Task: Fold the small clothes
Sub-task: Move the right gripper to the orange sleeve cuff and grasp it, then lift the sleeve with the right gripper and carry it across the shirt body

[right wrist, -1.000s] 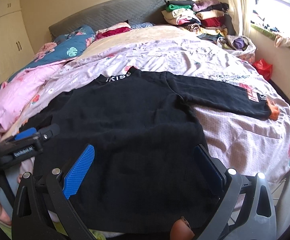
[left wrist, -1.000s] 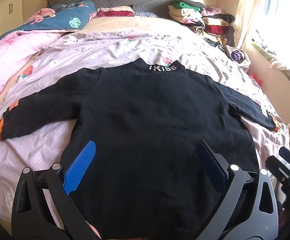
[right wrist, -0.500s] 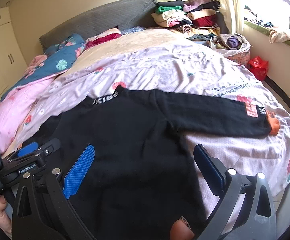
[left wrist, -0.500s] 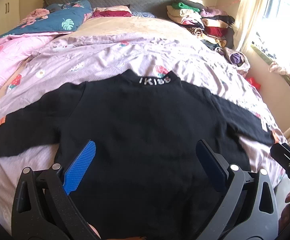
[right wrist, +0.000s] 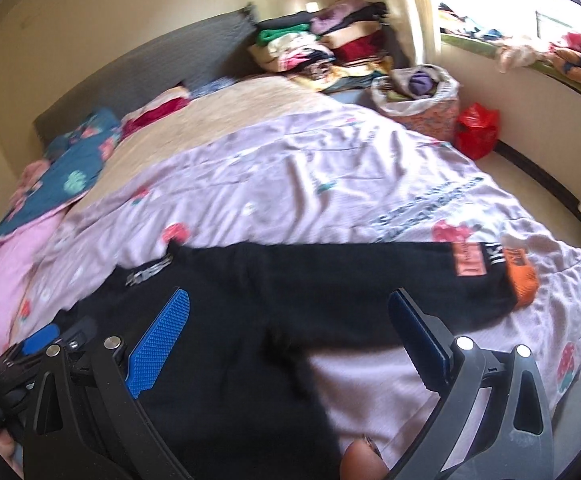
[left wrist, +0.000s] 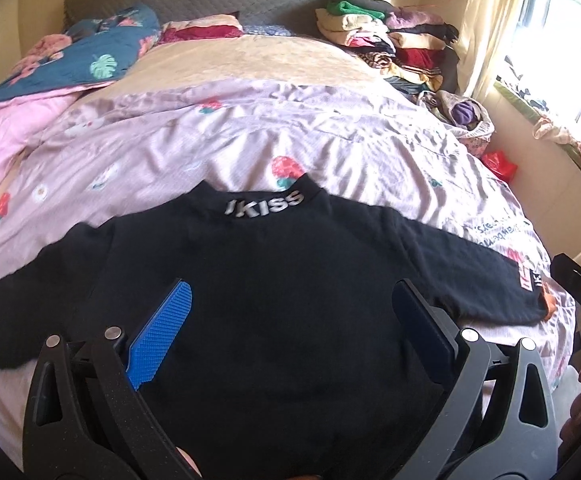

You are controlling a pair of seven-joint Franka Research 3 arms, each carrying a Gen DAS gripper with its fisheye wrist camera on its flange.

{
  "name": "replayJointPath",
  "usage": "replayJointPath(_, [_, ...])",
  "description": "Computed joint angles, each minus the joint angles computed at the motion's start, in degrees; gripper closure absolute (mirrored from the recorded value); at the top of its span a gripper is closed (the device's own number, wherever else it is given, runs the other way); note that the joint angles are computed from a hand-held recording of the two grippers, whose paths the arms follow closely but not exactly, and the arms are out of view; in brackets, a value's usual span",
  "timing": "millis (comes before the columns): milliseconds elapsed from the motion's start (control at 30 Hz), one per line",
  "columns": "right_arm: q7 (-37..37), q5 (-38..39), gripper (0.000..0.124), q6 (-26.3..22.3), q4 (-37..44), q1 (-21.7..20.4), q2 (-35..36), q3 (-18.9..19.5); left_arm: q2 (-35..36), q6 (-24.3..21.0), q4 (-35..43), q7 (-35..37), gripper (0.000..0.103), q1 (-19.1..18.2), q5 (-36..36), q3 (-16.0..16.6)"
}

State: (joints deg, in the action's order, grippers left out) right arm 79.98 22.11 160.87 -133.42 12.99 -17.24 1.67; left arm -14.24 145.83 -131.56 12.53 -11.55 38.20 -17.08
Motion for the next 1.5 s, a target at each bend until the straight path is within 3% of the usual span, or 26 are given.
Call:
replayJointPath(267, [6.89, -3.72, 0.025, 1.08, 2.03, -5.4, 6.3, -1.1, 8.86, 0.12, 7.22, 0.1, 0.008, -0.9, 1.74, 0.6])
replayJointPath(567, [15.51, -5.75, 0.025, 0.56, 2.46, -10.17, 11.98, -3.61, 16.64, -4.3, 14.17, 0.29, 0.008, -4.6, 5.65, 2.05])
replayJointPath(900, [15.32, -1.24, 0.025, -1.3, 4.74, -12.09, 16.84, -5.56, 23.44, -6.92, 19.85, 2.75, 0.008, -7.62, 6.08, 4.09])
replayJointPath(1033, [10.52, 4.91, 0.025, 0.23, 5.47, -12.75, 18.55, -5.64, 25.04, -6.44, 20.77, 3.39, 0.008, -8.15, 5.31, 4.77])
replayJointPath(1100, [7.36, 7.95, 0.033, 1.67, 5.74, -12.87, 19.11, -5.32, 25.23, -5.1, 20.37, 2.9, 0.008, -8.26, 5.43, 5.14])
replayJointPath(1133, [7.23, 7.9, 0.056, 2.81, 5.55, -12.85, 19.22, -5.29, 25.2, -4.55, 20.17, 2.88, 0.008, -8.23, 5.32, 5.27])
replayJointPath(1167, [7.76, 7.3, 0.071, 3.34, 5.47, -12.87, 19.35, -5.37, 25.03, -3.5, 19.68, 2.58, 0.008, -8.13, 5.23, 5.4])
replayJointPath(1200, [6.45, 8.92, 0.076, 3.75, 5.5, -13.01, 19.48, -5.25, 24.73, -2.76, 19.16, 2.35, 0.008, -8.04, 5.12, 5.51])
replayJointPath(1267, [1.77, 14.32, 0.104, 4.29, 5.81, -13.35, 19.61, -4.81, 24.14, -1.05, 18.18, 2.06, 0.008, -7.73, 4.79, 5.64])
replayJointPath(1333, [-5.92, 22.88, 0.111, 5.27, 5.84, -13.49, 18.77, -4.08, 23.4, 0.18, 17.24, 1.81, 0.008, -7.45, 4.59, 5.69])
replayJointPath(1500, [-21.37, 37.78, 0.111, 7.08, 5.71, -11.16, 15.23, -3.93, 19.93, 4.03, 13.66, 1.94, 0.008, -5.88, 3.56, 5.74])
